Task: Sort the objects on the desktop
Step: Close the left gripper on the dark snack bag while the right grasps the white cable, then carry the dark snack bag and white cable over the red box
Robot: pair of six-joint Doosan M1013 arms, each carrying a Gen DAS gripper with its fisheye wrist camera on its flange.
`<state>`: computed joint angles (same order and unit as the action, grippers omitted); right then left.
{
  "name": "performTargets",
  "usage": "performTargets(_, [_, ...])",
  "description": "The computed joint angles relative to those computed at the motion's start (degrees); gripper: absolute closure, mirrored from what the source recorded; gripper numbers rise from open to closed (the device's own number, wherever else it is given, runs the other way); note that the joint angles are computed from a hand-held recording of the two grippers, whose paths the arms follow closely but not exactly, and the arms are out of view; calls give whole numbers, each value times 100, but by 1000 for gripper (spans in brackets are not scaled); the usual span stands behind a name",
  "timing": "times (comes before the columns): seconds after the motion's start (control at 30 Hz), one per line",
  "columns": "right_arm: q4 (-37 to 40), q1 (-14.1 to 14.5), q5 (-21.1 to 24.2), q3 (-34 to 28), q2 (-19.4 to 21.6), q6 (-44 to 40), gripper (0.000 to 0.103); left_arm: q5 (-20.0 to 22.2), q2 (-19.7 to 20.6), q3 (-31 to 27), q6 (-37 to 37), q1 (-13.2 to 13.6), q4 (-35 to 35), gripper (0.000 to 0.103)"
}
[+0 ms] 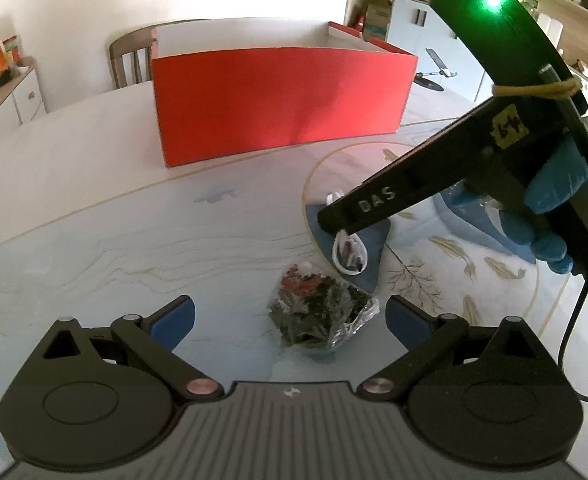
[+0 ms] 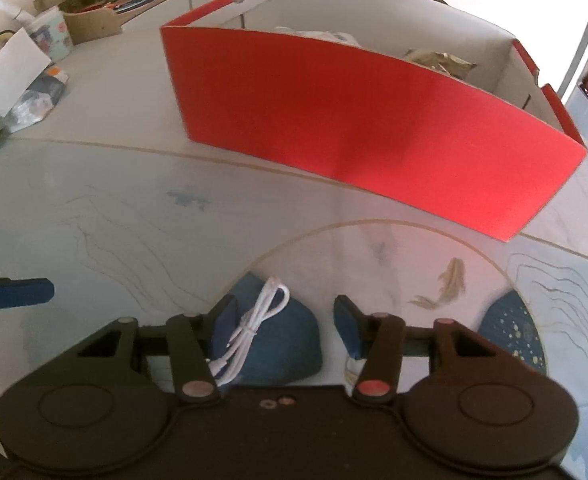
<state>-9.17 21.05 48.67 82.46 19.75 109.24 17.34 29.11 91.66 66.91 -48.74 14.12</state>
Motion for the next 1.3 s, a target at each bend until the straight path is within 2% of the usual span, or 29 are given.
performTargets(0.2, [-95,103,-23,-6,5,142,61,-31,68,-64,215,-26,20,4])
performTargets(0.27, [-68,113,-52,14,-11,102,68,41,100,-105,56,-52,279,12])
performTargets(0.37, [-18,117,-84,30,-23,86,78,84,128,-144,166,-52,164,24])
performTargets(0.43, [38,109,-91,35,-29,47,84,84,136,-154,276,-54,87,29])
performTargets(0.53, [99,100,-64,32,-33,-1,89,63,135,-148,46,-90,437,34])
performTargets(0.63, [169,92,-65,25,-25,-53,92,115,157,-177,-91,-108,636,46])
performTargets(0.77, [259,72,-57,32,-36,-91,93,242,182,-221,-84,-91,549,57])
performTargets(0.93, [341,55,-94,78,-83,-113,93,329,180,-258,-234,-63,544,63])
performTargets(1.3, [450,35,-273,181,-260,-98,93,379,127,-340,-772,23,643,65])
